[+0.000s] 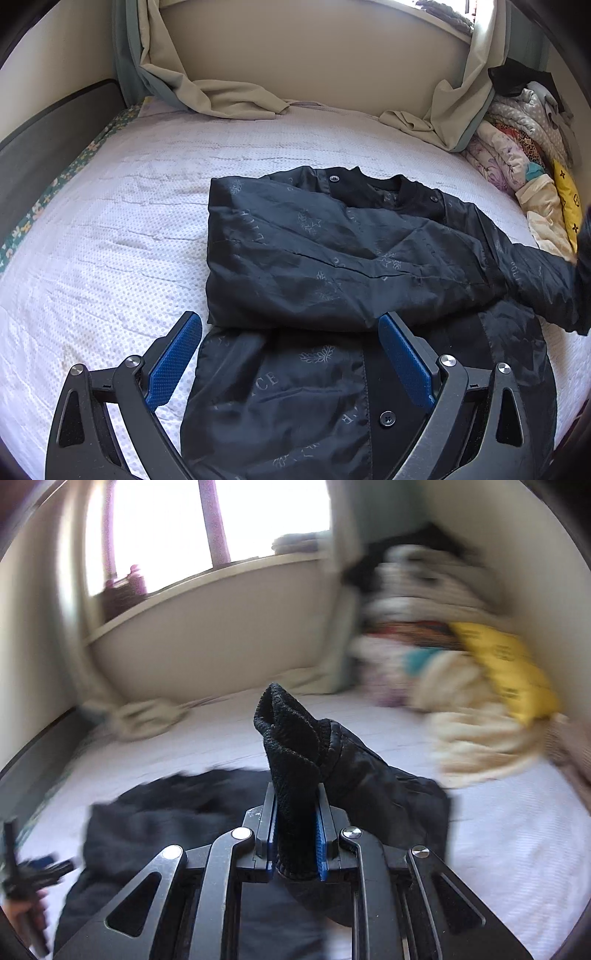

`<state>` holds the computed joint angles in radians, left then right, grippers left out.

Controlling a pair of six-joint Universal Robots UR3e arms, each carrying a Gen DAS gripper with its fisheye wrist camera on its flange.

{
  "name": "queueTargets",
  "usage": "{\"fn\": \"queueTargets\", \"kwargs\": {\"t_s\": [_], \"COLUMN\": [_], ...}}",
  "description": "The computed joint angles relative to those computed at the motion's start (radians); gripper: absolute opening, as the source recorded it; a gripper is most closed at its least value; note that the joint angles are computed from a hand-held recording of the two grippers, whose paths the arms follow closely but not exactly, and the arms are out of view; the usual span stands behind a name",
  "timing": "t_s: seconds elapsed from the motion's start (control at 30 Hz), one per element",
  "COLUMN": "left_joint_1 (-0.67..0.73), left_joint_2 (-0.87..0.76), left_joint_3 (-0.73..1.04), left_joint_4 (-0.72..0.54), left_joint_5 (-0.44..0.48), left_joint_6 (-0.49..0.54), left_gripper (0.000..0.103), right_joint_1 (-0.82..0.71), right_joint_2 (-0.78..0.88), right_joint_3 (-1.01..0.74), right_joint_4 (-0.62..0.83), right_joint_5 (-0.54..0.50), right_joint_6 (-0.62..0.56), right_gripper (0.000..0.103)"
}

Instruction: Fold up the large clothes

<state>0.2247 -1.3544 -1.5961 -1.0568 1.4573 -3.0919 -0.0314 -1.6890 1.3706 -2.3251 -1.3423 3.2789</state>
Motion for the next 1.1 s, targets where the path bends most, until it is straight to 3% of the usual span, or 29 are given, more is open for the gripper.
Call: {"fn": "queueTargets", "kwargs": {"t_s": [0.33, 0.5, 0.67, 0.73, 0.8, 0.87, 0.97, 1.1], "left_joint_1": [-0.008, -0.004, -0.004, -0.001, 0.006, 0.022, 0.047, 0.07], "left_joint_2": [-0.009, -0.007, -0.011, -0.012, -0.011, -0.012, -0.009, -0.012], "left_joint_3": [0.003, -0.001, -0.004, -0.003, 0.001, 0.01, 0.017, 0.025], "left_joint_4": [-0.004, -0.003, -0.01, -0.016, -0.029, -0.058, -0.107, -0.192], "left_joint_5": [0.009, 0.013, 0.011, 0.003, -0.015, -0.054, -0.12, -0.241], "left_joint_6": [-0.009, -0.004, 0.001, 0.003, 0.002, 0.004, 0.003, 0.039], "left_gripper": [0.098, 0.098, 0.098, 0.098, 0.098, 0.098, 0.098, 0.098], "right_joint_1": [0.454, 0.561, 0.569, 0.548, 0.518, 0.471, 0.397, 0.279], "right_joint_2": [0.352, 0.507, 0.57, 0.552, 0.531, 0.483, 0.413, 0.331], "right_joint_3": [-0.278, -0.401, -0.431, -0.42, -0.415, -0.379, -0.34, -0.279], "right_joint_4": [0.062, 0.136, 0.188, 0.189, 0.197, 0.185, 0.186, 0.184], "right_joint_5": [-0.097, -0.124, -0.095, -0.062, -0.014, 0.043, 0.094, 0.136], "right_joint_6": [-0.085, -0.121, -0.123, -0.111, -0.094, -0.07, -0.04, 0.015], "right_gripper": [0.012, 0.013, 0.016, 0.023, 0.051, 0.062, 0.07, 0.071]}}
